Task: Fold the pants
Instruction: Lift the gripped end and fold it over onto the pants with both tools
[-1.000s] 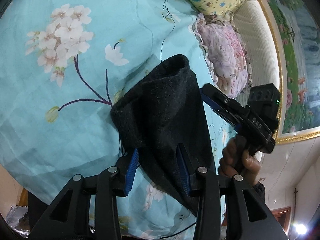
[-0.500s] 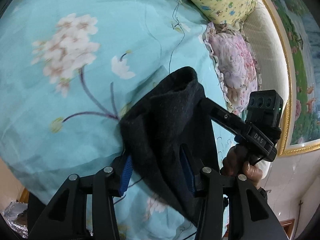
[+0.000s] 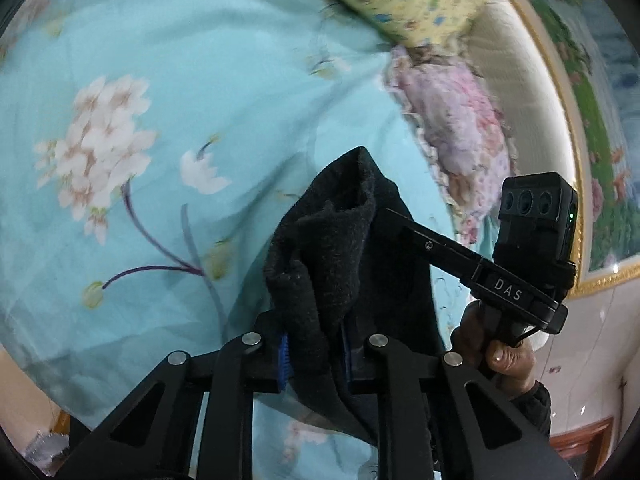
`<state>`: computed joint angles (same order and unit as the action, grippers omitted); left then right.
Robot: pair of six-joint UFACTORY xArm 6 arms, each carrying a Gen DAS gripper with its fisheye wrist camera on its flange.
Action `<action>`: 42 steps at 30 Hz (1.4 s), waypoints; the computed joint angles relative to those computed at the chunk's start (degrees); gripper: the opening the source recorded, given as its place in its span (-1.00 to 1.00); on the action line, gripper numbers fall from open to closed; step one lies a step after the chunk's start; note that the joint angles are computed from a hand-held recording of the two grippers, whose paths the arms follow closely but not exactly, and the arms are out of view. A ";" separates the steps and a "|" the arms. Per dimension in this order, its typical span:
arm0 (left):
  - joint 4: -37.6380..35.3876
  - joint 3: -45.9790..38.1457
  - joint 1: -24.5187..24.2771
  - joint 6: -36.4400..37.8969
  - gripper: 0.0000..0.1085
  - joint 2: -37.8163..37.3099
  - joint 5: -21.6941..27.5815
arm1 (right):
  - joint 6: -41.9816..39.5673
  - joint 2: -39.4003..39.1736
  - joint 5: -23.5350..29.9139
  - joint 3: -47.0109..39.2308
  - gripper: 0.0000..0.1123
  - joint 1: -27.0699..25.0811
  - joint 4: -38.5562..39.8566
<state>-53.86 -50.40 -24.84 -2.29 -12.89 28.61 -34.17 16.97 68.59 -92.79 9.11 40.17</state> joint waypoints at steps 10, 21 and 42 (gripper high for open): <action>0.41 -5.17 -4.91 3.46 -0.68 -2.48 -1.34 | -2.18 -15.91 -7.89 13.05 -0.62 -3.25 5.95; 0.76 -13.29 -15.80 7.24 -0.69 -0.31 -0.95 | -5.51 -36.99 -11.78 30.41 -0.62 -13.59 13.93; 17.10 -28.75 -34.18 1.26 -0.69 14.16 2.53 | -11.08 -61.81 2.25 54.69 -0.62 -49.20 25.13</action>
